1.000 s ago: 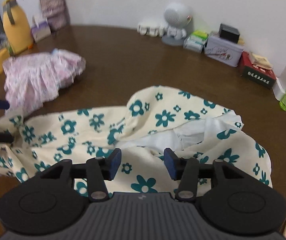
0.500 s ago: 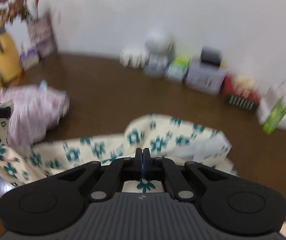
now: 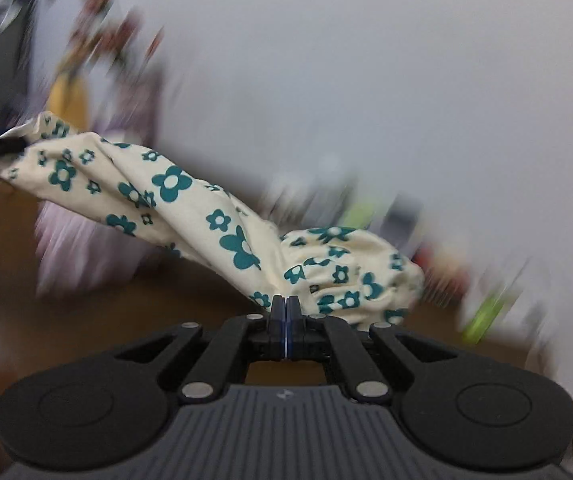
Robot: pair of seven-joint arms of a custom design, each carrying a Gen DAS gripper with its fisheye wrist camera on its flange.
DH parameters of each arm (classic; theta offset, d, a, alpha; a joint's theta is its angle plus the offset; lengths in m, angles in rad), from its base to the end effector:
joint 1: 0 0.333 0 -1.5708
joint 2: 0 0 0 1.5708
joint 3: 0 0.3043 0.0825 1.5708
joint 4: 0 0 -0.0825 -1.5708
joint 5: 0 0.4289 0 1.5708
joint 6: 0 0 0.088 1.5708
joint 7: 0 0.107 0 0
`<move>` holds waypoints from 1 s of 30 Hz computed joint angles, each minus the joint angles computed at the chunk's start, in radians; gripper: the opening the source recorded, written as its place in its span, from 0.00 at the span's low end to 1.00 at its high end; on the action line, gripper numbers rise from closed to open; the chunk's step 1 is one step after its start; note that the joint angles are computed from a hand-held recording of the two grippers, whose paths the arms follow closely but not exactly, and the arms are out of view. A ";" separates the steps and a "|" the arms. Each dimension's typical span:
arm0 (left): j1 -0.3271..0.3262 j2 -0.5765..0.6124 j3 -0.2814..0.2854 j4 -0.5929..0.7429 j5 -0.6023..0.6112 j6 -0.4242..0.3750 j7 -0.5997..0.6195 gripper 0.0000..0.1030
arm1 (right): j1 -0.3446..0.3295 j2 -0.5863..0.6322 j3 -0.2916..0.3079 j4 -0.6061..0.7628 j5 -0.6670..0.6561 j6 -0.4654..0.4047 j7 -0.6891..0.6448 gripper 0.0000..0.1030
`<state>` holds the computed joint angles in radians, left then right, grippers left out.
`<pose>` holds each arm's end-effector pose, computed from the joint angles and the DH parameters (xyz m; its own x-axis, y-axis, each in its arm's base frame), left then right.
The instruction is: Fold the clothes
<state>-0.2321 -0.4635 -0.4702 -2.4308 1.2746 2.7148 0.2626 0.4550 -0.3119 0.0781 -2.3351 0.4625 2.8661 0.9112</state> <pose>0.3556 -0.3576 0.4783 -0.2405 -0.9071 -0.3454 -0.3396 0.4120 -0.8455 0.4789 0.2567 0.5240 0.6844 -0.7211 0.1077 -0.4126 -0.5048 -0.7583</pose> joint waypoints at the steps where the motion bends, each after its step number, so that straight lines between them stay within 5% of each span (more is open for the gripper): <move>1: -0.045 0.000 0.041 -0.042 -0.114 0.017 0.068 0.08 | 0.007 -0.011 -0.004 -0.029 0.006 -0.057 -0.002 0.00; 5: -0.136 -0.070 0.125 -0.181 -0.403 0.068 0.194 0.26 | 0.044 -0.066 -0.039 -0.119 0.112 -0.186 -0.024 0.03; 8: -0.092 -0.127 0.121 -0.201 -0.453 0.141 0.175 0.53 | 0.055 -0.083 -0.071 -0.113 0.220 -0.163 -0.058 0.17; 9: -0.080 -0.115 0.127 -0.179 -0.468 0.156 0.197 0.61 | 0.054 -0.069 -0.068 -0.092 0.236 -0.146 -0.062 0.29; 11: -0.075 -0.073 0.139 -0.125 -0.514 0.145 0.268 0.70 | 0.052 -0.040 -0.061 -0.051 0.264 -0.111 -0.067 0.32; 15: -0.070 0.080 0.133 0.018 -0.613 0.006 0.431 0.73 | 0.035 0.095 -0.027 0.073 0.223 -0.143 -0.101 0.51; 19: -0.080 0.128 0.152 0.020 -0.688 -0.018 0.511 0.72 | -0.028 0.171 0.062 0.099 -0.055 -0.054 0.030 0.54; 22: -0.099 0.133 0.184 0.003 -0.774 -0.006 0.584 0.67 | -0.038 0.201 0.053 0.142 -0.129 -0.136 0.018 0.55; 25: -0.124 0.139 0.215 -0.005 -0.866 0.029 0.669 0.30 | -0.042 0.239 0.041 0.199 -0.120 -0.245 -0.022 0.53; 26: -0.130 0.142 0.218 -0.002 -0.890 0.034 0.693 0.09 | -0.044 0.249 0.040 0.216 -0.117 -0.283 -0.027 0.40; 27: -0.120 0.137 0.204 -0.001 -0.881 0.037 0.696 0.07 | -0.046 0.253 0.039 0.229 -0.104 -0.315 -0.036 0.13; 28: -0.096 0.122 0.172 -0.004 -0.834 0.035 0.673 0.06 | -0.047 0.249 0.037 0.235 -0.074 -0.338 -0.054 0.05; 30: -0.060 0.067 0.122 -0.028 -0.739 0.052 0.631 0.05 | -0.046 0.210 0.028 0.214 0.019 -0.343 -0.139 0.05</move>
<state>-0.2916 -0.3962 -0.3486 -2.4592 0.5361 2.7663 0.8936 0.4086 -0.1019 0.1062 -2.1216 0.4819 2.5231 0.7718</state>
